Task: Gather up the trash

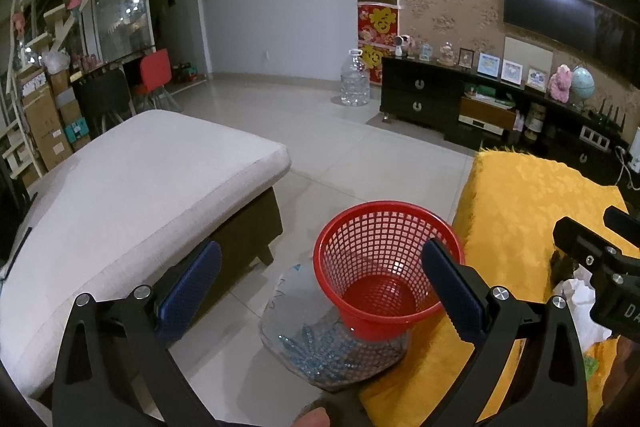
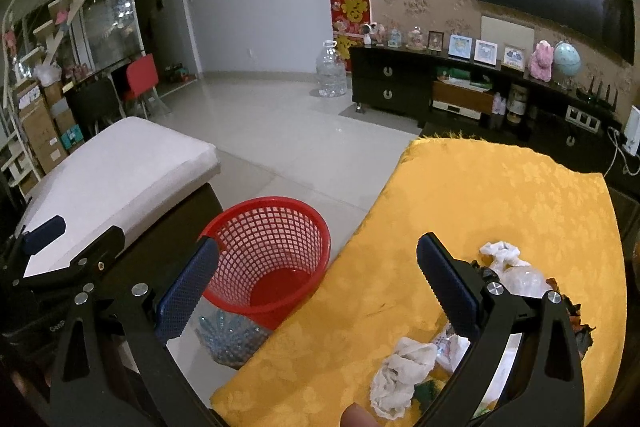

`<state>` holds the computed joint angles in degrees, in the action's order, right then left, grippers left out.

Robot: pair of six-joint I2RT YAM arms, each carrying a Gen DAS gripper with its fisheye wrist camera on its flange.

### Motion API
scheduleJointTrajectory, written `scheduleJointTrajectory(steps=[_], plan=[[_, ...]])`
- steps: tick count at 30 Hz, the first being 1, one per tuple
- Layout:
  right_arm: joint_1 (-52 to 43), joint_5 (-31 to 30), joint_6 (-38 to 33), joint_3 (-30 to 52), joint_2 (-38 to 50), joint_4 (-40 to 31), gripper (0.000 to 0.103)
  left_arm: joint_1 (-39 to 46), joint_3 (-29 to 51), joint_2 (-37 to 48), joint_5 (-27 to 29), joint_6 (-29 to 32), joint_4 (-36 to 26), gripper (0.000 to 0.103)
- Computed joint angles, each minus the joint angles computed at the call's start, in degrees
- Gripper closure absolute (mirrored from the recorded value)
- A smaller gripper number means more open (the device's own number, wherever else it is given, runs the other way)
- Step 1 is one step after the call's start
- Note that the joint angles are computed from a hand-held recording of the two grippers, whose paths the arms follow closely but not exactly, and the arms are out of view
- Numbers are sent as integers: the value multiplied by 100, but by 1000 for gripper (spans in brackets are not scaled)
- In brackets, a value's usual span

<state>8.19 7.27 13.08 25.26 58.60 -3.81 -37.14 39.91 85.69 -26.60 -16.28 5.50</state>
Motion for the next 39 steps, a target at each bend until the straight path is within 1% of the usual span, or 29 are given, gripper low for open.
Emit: scheduleJointTrajectory(steps=[15,39], plan=[[-27,-2,-40,-172,-129,112,7,-201,60,101,-165,-88,-55,6],[-43,-44,-84,-238,-99,140,7,-143,-21,116,-90,-64,29,6]])
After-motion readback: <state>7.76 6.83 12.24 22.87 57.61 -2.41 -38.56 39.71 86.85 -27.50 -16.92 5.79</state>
